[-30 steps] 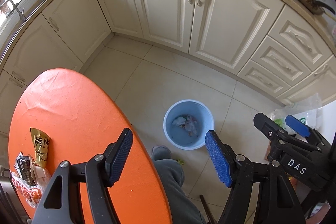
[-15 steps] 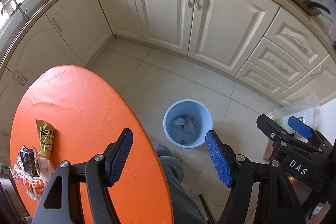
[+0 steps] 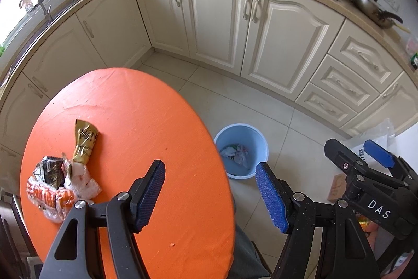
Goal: Collect trash
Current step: 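Turn both open tools back toward the orange table, then lower the right tool onto the orange-striped plastic-wrapped roll and close it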
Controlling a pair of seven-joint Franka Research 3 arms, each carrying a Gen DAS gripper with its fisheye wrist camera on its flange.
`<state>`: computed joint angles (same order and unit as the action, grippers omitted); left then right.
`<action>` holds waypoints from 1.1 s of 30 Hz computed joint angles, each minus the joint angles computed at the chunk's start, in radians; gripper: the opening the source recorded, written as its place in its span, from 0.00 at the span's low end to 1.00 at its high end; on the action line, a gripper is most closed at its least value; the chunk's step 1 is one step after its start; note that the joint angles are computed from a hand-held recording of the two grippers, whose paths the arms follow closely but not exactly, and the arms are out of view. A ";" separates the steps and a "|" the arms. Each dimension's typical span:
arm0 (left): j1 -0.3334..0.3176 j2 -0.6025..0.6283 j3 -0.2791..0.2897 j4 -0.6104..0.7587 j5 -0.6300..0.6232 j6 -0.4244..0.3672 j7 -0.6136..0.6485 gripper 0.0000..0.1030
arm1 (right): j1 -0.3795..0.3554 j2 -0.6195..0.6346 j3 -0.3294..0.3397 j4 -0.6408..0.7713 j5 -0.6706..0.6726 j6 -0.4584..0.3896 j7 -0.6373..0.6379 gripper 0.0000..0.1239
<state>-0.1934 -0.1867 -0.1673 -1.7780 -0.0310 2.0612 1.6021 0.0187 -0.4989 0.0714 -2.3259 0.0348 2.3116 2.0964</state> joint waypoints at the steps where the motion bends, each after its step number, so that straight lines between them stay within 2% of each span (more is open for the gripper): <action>1: 0.003 -0.021 0.007 -0.016 -0.009 -0.003 0.007 0.65 | 0.003 -0.008 0.008 0.001 -0.002 -0.005 0.005 0.79; 9: 0.027 -0.185 0.070 -0.144 -0.039 -0.021 0.053 0.66 | 0.045 -0.046 0.068 0.024 -0.027 -0.028 0.040 0.79; 17: 0.076 -0.290 0.147 -0.213 -0.061 -0.052 0.078 0.66 | 0.115 0.007 0.120 0.101 -0.053 -0.049 0.069 0.79; 25: 0.159 -0.350 0.218 -0.241 -0.062 -0.090 0.056 0.66 | 0.211 0.140 0.144 0.232 -0.078 -0.050 0.048 0.79; 28: 0.193 -0.353 0.241 -0.234 -0.058 -0.101 0.040 0.66 | 0.261 0.209 0.135 0.290 -0.050 -0.027 0.002 0.79; 33: 0.247 -0.355 0.268 -0.221 -0.045 -0.114 0.013 0.66 | 0.340 0.355 0.117 0.437 0.029 -0.043 -0.102 0.79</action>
